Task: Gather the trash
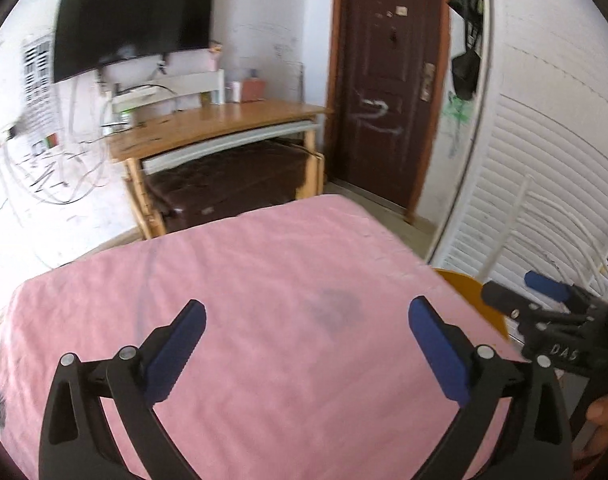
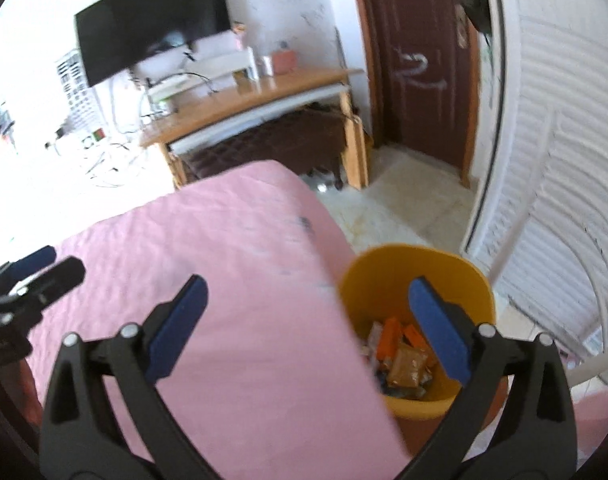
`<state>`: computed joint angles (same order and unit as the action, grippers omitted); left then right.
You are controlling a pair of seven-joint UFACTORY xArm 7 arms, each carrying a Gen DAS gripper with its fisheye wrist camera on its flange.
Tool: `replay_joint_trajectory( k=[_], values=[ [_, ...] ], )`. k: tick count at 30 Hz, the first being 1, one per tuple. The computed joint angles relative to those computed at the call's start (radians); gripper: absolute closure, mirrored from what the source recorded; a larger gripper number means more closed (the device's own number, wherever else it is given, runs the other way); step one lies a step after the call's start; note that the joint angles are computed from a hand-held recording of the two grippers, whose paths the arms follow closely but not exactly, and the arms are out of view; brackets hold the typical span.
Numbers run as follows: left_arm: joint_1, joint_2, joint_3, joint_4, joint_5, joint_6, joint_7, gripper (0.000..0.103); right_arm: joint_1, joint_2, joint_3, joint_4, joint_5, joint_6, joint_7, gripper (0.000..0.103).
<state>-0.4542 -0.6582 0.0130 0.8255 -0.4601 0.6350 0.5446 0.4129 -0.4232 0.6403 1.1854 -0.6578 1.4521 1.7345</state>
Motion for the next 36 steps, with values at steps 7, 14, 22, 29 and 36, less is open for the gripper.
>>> replay_joint_trajectory(
  k=[7, 14, 22, 29, 36],
  values=[
    [0.072, -0.118, 0.085, -0.107, 0.037, -0.058, 0.033, 0.007, 0.029, 0.241, 0.110, 0.201, -0.184, 0.069, 0.075, 0.006],
    [0.151, -0.225, 0.159, -0.172, 0.061, -0.025, 0.060, 0.007, 0.146, 0.415, 0.131, 0.326, -0.345, 0.192, 0.195, 0.006],
    [0.215, -0.325, 0.202, -0.195, 0.091, 0.045, 0.047, 0.007, 0.336, 0.571, 0.092, 0.460, -0.511, 0.374, 0.216, 0.006],
    [0.223, -0.327, 0.222, -0.166, 0.083, 0.115, 0.048, 0.007, 0.459, 0.617, 0.021, 0.516, -0.567, 0.434, 0.209, 0.006],
    [0.230, -0.338, 0.212, -0.174, 0.077, 0.110, 0.051, 0.007, 0.529, 0.623, -0.059, 0.529, -0.539, 0.413, 0.198, 0.006]
  ],
)
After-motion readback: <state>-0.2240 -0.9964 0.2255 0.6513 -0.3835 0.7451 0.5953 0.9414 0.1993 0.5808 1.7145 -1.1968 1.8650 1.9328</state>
